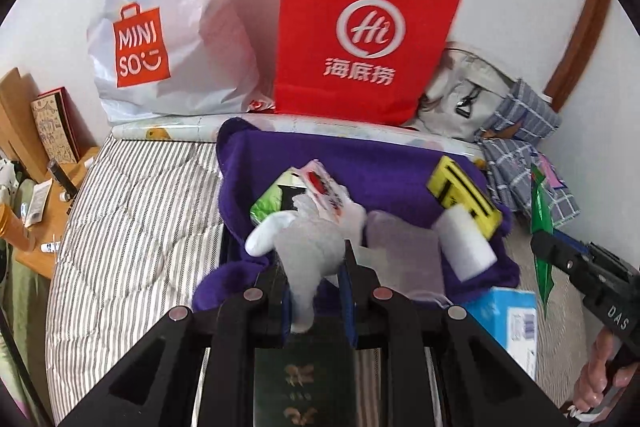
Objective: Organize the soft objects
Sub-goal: 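Carry the green packet and white tissue over the purple towel with both grippers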
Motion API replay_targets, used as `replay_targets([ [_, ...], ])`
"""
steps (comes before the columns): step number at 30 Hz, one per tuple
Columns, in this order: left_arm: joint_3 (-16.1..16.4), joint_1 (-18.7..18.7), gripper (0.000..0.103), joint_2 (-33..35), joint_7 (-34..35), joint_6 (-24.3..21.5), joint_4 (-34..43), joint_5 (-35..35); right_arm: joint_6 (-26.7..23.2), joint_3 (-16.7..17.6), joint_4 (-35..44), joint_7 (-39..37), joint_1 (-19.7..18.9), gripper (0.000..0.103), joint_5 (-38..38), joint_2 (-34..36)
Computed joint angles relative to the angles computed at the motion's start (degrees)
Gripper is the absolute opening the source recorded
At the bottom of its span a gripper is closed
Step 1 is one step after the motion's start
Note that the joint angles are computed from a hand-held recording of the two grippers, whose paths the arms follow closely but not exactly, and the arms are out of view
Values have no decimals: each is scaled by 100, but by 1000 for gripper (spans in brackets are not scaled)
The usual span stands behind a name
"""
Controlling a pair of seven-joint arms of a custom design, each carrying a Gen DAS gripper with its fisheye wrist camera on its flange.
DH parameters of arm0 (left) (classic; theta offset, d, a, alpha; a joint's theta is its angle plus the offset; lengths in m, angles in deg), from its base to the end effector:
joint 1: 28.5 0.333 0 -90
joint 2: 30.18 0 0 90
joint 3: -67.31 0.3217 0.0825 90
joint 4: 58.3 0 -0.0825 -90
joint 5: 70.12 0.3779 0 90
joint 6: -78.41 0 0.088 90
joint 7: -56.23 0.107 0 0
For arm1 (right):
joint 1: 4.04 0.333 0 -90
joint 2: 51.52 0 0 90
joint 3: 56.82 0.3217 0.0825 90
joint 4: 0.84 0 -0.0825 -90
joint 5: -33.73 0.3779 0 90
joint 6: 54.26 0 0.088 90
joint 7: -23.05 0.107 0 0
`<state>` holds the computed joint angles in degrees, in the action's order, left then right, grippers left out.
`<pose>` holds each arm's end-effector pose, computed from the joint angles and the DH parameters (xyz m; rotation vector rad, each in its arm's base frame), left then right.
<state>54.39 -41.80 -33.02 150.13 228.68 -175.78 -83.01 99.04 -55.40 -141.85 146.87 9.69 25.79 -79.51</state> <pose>0.5201 -0.2527 0.5389 -1.5824 2.3089 -0.8711 0.4215 0.1199 0.5588 -1.5516 1.9436 -0.4591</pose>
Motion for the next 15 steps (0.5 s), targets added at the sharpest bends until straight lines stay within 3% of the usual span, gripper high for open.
replay_targets([
  [8, 56, 22, 19, 663, -384, -263, 607, 479, 121, -330, 479, -752, 311, 24, 705, 920],
  [15, 78, 1, 19, 1013, -386, -439, 921, 556, 24, -260, 800, -1104, 179, 24, 986, 1429],
])
